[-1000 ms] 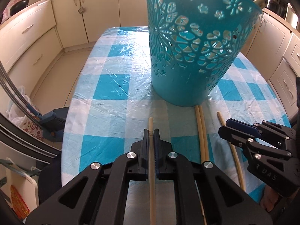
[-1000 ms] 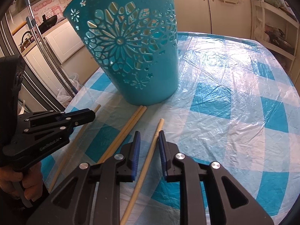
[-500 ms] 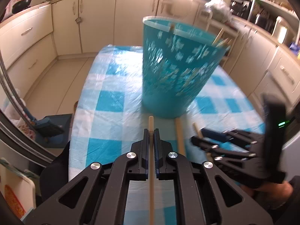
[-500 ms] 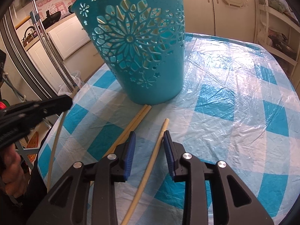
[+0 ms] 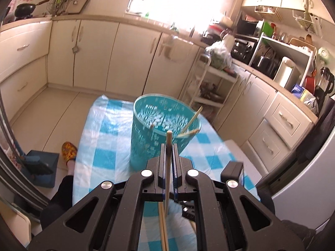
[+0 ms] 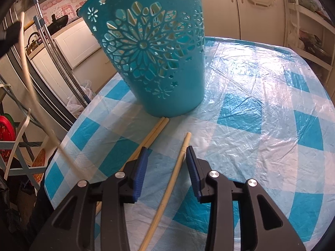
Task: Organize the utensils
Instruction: 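Lift the chopstick with the left gripper, carry it over the basket and release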
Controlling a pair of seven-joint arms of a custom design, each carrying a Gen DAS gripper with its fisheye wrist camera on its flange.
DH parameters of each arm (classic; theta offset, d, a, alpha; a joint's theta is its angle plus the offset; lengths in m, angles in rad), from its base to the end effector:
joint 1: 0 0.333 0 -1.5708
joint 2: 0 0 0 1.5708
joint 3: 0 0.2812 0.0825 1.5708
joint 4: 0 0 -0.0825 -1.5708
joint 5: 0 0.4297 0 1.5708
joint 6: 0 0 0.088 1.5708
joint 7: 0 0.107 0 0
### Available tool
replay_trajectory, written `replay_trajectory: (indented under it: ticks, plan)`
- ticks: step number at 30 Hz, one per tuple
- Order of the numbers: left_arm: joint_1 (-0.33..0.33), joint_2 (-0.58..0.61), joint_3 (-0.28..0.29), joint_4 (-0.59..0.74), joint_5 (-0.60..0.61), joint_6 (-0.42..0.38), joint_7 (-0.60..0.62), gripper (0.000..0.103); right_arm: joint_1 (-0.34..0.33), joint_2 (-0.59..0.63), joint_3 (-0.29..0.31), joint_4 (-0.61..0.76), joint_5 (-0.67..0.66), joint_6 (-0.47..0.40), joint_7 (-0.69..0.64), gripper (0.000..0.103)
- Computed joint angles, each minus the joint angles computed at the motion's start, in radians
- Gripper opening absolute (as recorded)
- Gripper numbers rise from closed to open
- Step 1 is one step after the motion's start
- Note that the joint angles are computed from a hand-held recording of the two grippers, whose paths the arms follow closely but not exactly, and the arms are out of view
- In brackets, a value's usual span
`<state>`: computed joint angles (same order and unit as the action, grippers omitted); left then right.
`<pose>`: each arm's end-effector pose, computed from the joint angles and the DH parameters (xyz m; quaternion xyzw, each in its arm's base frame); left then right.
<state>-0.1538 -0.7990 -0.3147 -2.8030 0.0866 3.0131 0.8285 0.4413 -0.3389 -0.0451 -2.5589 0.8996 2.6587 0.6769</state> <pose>0.3773 -0.1934 0.4841 -0.6688 0.5667 -0.4256 0.2243 0.4651 0.1715 0.3631 -0.8222 0.4517 -0.0188 0.3458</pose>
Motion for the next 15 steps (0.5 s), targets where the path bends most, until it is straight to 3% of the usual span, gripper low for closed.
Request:
replay_trajectory:
  ticks: [15]
  plan:
    - [-0.009, -0.049, 0.019, 0.074, 0.004, -0.037, 0.044, 0.005, -0.016, -0.001, -0.003, 0.007, 0.016, -0.028, -0.022, 0.045]
